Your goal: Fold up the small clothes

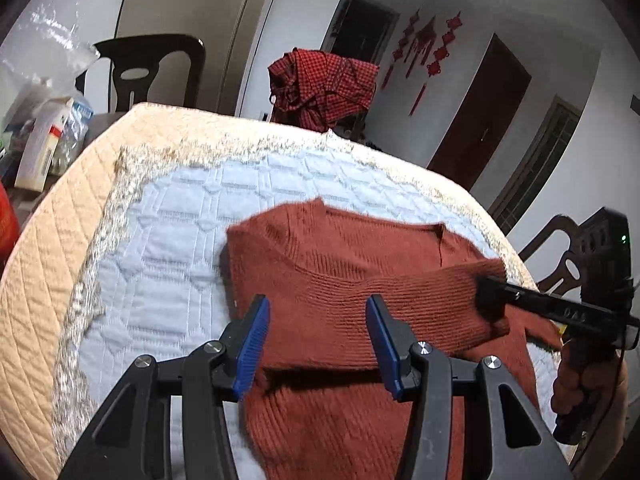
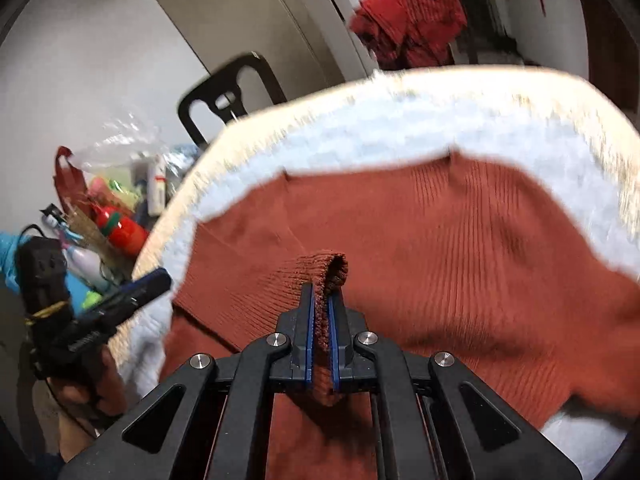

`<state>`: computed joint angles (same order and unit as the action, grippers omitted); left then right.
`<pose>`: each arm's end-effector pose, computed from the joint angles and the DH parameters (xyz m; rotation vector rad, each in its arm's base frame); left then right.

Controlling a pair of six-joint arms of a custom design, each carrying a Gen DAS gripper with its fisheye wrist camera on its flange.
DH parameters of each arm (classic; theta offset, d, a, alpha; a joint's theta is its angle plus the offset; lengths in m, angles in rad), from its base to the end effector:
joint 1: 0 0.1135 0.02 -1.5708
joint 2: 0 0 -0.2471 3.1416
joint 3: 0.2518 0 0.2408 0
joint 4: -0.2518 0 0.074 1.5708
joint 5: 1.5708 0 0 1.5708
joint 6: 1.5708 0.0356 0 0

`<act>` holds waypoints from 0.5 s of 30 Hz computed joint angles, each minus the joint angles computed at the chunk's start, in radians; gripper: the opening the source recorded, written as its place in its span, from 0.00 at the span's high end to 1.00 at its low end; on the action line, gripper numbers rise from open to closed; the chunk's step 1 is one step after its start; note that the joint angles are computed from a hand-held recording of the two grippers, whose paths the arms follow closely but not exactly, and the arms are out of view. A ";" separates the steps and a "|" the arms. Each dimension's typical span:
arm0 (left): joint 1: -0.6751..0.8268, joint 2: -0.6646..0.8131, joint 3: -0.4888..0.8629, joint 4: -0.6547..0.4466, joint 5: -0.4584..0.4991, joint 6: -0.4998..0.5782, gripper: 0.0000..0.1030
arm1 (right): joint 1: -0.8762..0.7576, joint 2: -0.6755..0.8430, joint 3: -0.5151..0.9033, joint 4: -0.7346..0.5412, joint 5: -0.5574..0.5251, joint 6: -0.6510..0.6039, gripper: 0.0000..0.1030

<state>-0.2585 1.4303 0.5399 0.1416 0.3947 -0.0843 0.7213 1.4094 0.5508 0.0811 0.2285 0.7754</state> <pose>0.2450 -0.0789 0.1419 0.4037 2.2961 -0.6302 0.1972 0.1627 0.1438 0.1780 2.3664 0.4762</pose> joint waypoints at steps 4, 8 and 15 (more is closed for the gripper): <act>-0.026 0.079 0.058 0.001 -0.031 0.004 0.49 | -0.089 0.057 0.049 0.011 -0.049 -0.086 0.95; -0.056 0.169 0.100 -0.016 -0.128 0.035 0.60 | -0.172 0.184 0.072 0.018 -0.133 -0.069 0.91; -0.008 0.195 0.092 -0.027 -0.139 0.057 0.74 | -0.185 0.097 -0.017 0.061 -0.099 -0.042 0.82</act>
<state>-0.2663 1.6249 0.6315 0.1146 0.2557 -0.0271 0.5365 1.5062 0.5339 0.1424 0.1296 0.7331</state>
